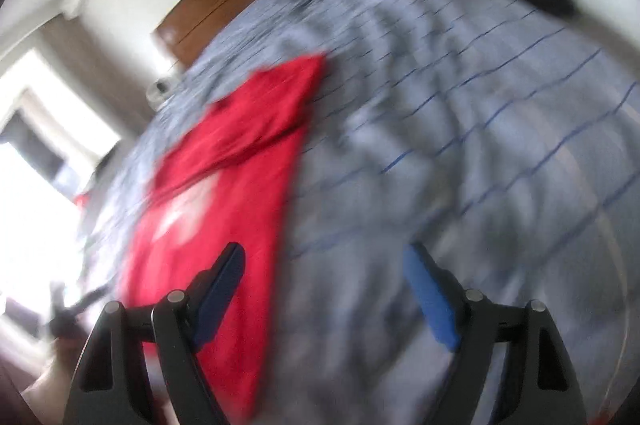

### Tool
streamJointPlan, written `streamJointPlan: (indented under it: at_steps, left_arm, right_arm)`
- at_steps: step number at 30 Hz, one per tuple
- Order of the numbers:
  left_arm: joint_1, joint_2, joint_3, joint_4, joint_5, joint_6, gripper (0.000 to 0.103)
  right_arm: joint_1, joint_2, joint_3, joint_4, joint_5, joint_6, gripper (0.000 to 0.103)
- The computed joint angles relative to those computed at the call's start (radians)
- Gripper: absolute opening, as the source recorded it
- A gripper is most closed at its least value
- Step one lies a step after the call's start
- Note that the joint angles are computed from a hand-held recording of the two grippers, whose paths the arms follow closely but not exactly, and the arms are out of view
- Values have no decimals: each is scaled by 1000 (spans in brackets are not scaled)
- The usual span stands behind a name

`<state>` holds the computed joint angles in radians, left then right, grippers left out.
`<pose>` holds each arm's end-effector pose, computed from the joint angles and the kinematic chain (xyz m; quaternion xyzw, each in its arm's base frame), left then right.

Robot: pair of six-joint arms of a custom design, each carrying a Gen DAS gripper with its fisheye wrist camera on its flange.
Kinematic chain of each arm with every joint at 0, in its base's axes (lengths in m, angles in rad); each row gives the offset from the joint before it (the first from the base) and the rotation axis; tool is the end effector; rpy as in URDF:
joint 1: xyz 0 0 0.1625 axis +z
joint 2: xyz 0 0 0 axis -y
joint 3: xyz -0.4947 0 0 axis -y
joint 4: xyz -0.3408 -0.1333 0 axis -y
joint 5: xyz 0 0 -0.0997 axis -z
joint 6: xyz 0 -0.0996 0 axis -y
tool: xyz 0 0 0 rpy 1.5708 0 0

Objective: Fold small clothes
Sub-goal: 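Grasp the sweater hem with both tools and fold it up toward the collar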

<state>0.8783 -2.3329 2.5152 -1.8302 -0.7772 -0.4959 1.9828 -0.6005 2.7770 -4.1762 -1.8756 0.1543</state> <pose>0.0944 -0.2062 0.3966 0.0756 0.9186 -0.2457 0.3001 0.2326 -0.2741 0.1169 0.0921 -0.9619 0.2434 0.0837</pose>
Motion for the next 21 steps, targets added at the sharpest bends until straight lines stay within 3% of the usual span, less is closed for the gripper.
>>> streamJointPlan:
  at_steps: [2, 3, 5, 7, 9, 11, 12, 13, 14, 15, 16, 19, 21]
  left_arm:
    - [-36, -20, 11, 89, -44, -70, 93]
    - [-27, -15, 22, 71, -67, -69, 86]
    - [12, 13, 47, -17, -105, -25, 82]
    - [8, 30, 60, -55, -109, -18, 80]
    - [-6, 45, 62, -84, -142, -11, 65]
    - [36, 96, 66, -177, -185, 43, 57]
    - [54, 116, 69, -211, -195, 58, 44]
    - [70, 137, 72, -240, -200, 66, 9]
    - [89, 165, 74, -258, -190, 49, 4]
    - [109, 175, 76, -283, -184, 49, 2]
    - [114, 164, 73, -283, -181, 47, 2]
    - [25, 68, 36, -115, -139, -14, 1]
    - [-13, 42, 2, -57, -150, -51, 1]
  right_arm:
    - [33, -21, 6, 123, 38, 6, 81]
    - [50, -15, 5, 168, 42, 8, 81]
    - [70, 22, 3, 212, 46, 15, 79]
    - [63, 73, 4, 176, 63, 8, 74]
    - [42, 104, -2, 153, 80, 18, 71]
    - [20, 125, -16, 150, 96, 31, 64]
    - [10, 130, -24, 158, 104, 29, 61]
    - [9, 128, -33, 179, 101, 29, 51]
    - [22, 134, -39, 198, 76, 41, 24]
    - [24, 138, -42, 204, 56, 47, 5]
    - [22, 149, -34, 183, 51, 58, 4]
    - [19, 126, -3, 162, 36, 65, 4]
    - [24, 105, 25, 127, 52, 68, 4]
